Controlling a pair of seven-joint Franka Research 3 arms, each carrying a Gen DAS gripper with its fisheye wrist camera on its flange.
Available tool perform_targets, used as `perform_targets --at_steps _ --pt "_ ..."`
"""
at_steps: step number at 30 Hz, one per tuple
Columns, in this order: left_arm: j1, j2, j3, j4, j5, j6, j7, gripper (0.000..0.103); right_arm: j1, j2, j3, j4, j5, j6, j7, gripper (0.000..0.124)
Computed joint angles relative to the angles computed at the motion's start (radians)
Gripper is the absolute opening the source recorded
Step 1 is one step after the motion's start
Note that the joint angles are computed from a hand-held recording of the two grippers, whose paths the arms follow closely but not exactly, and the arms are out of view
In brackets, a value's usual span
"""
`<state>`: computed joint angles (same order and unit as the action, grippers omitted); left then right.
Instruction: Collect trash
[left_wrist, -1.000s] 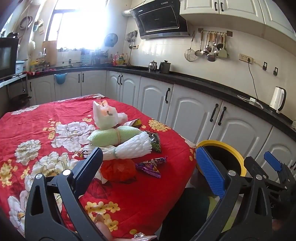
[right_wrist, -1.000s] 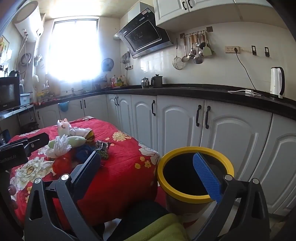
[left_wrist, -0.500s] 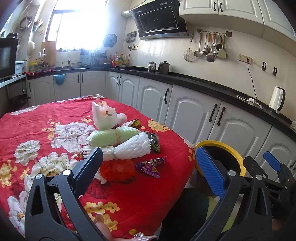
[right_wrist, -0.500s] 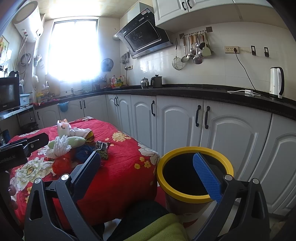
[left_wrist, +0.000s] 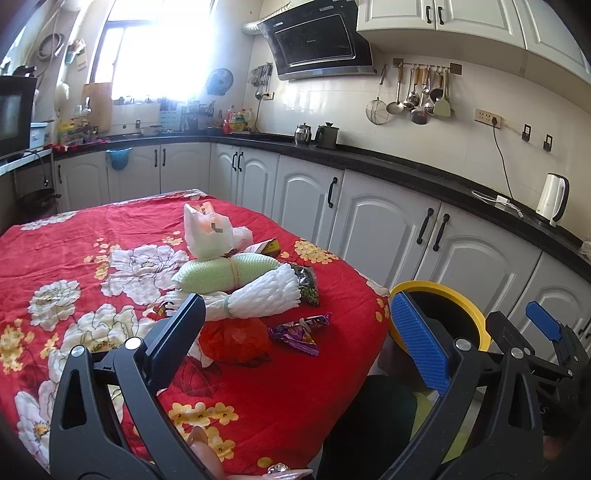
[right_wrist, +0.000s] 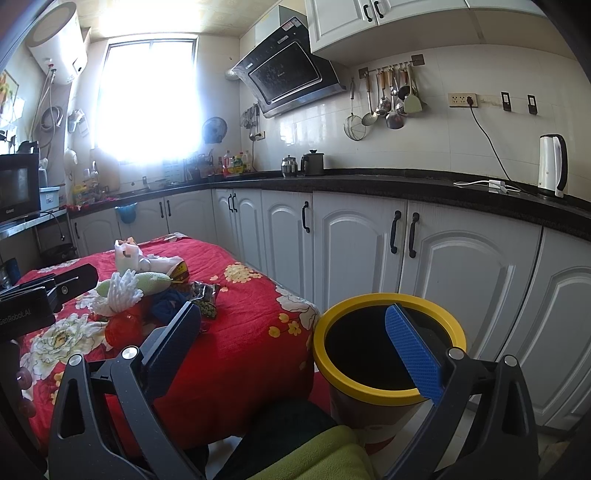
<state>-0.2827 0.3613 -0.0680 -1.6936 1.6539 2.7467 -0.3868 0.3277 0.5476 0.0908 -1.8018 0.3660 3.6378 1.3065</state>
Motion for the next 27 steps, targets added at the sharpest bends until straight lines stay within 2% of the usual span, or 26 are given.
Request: perform_targets --at_steps 14,27 --pt "0.003 0.001 0.003 -0.003 0.005 0.002 -0.011 0.093 -0.025 -0.001 0.021 -0.003 -0.044 -0.013 0.022 0.097" --pt "0.055 -0.034 0.013 -0.043 0.017 -0.016 -0.094 0.093 -0.187 0.051 0.193 0.073 -0.335 -0.120 0.153 0.097"
